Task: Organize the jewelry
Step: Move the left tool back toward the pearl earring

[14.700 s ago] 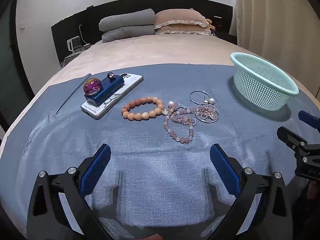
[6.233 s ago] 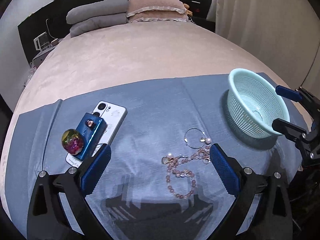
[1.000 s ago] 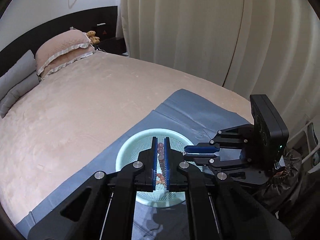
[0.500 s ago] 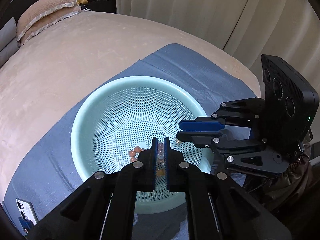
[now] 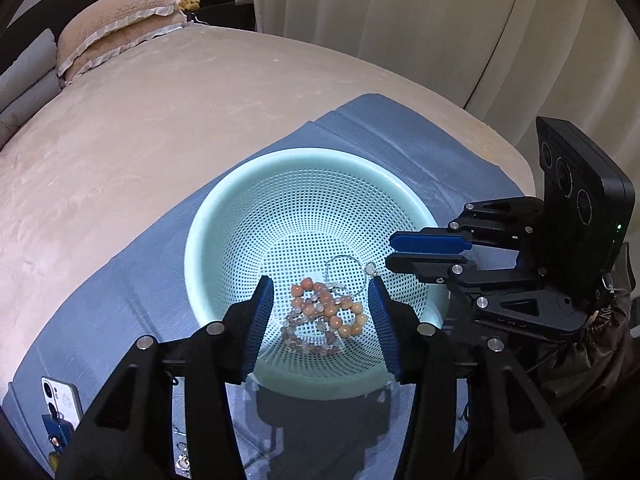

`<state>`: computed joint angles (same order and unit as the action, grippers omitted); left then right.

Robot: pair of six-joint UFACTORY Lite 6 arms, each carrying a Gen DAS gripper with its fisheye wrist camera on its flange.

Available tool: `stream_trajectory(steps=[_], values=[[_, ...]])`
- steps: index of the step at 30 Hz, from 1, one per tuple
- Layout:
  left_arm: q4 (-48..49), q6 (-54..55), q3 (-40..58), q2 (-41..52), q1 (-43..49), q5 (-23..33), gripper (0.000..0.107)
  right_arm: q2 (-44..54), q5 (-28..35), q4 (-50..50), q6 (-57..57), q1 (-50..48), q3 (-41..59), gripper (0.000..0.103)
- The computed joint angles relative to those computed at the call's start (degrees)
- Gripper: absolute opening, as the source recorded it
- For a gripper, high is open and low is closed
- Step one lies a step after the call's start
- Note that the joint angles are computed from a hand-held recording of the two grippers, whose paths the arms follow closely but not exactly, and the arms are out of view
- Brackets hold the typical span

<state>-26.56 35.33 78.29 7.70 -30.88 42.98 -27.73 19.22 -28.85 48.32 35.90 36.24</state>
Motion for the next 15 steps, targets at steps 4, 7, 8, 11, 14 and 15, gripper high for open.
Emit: stream_trajectory(steps=[4, 7, 8, 11, 14, 15], values=[[0.62, 0.62, -3.86, -4.88, 4.28, -0.65, 0.070, 0.93, 2.15, -5.11, 5.24, 3.05, 1.77, 0.034], [-0.81, 3.50, -7.51, -8.73, 9.44, -0.12, 0.075, 2.68, 3.54, -11.16, 11.72, 6.18, 3.64, 0.054], [-1.03, 3.93, -8.51, -9.75, 10.84, -0.22, 0.078, 3.33, 3.65, -13.18, 13.70, 7.20, 4.27, 0.060], [-2.63, 6.96, -11.98, -12.84, 16.73, -0.08, 0.086, 5.94, 5.06, -20.13, 20.31, 10.76, 6.59, 0.075], [-4.12, 10.77, -15.28, -15.04, 22.68, 0.28, 0.089, 8.81, 6.90, -25.47, 24.95, 14.25, 9.27, 0.085], [-4.19, 11.96, -16.82, -15.90, 24.22, -0.03, 0.090, 9.89, 7.11, -26.65, 25.90, 15.17, 10.23, 0.085]])
